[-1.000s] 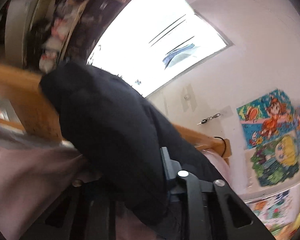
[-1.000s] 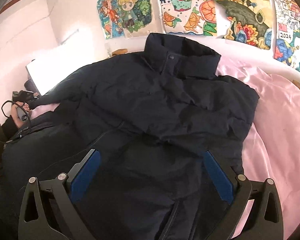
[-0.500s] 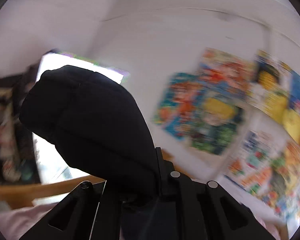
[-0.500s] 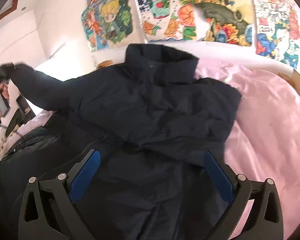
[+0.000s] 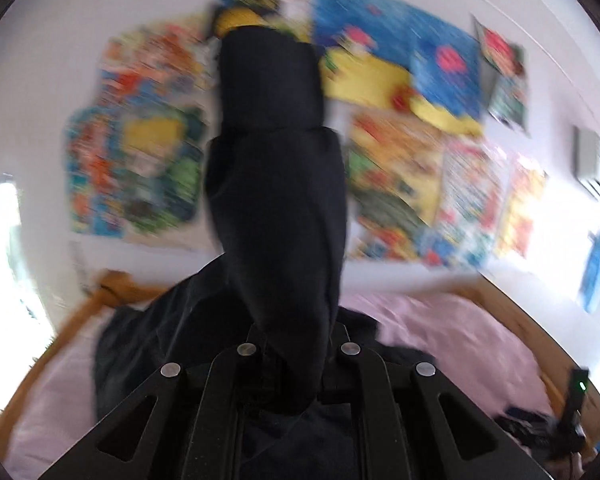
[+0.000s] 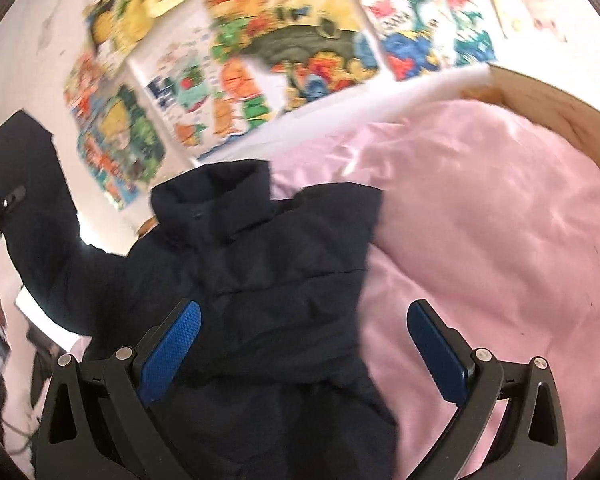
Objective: Fold large clothes
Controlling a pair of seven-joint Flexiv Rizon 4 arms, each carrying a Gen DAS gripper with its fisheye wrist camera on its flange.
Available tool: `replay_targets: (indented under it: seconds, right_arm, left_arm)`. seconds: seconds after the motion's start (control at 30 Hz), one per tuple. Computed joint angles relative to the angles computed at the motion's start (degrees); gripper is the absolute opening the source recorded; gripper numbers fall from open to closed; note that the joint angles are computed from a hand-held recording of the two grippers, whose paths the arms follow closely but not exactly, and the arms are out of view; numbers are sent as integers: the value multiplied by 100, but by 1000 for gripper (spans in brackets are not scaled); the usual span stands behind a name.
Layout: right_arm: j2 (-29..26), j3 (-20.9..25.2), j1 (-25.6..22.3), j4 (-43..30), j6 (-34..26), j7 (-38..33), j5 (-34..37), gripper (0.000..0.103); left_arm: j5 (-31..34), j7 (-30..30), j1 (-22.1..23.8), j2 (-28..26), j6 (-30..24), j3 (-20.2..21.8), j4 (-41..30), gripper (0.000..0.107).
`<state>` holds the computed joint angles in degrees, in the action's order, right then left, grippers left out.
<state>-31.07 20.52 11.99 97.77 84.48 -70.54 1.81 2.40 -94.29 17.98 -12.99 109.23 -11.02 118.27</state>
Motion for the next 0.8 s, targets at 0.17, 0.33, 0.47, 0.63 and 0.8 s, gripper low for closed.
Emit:
replay_targets:
  seconds: [0.17,0.33,0.47,0.63,0.8]
  right_arm:
    - [-196,11,-117,-147,83,67,98,102]
    - [-405,336,-458,-288,91,-35,259,102]
    - [-739,1205,-1133,-524,117,-478,629,102]
    - [-1529,2942,-2246,-1106,-223,-1451,1355,102]
    - [-2280,3800,-2527,-1641,-572,-2125,1911,102]
  left_arm:
    - [-229,342,-581,-804,-527,-82,-493,11]
    - [-924,556,-1170,-1464,-1442,230,-888,11]
    - [-1335,917,-918,-1712,-1736,-171,-850,11]
    - [-1658,1676,-515,-1698,-2111,-702,-668,20]
    - [-2103,2769,147,-1485,-2587,-1504,-290,57]
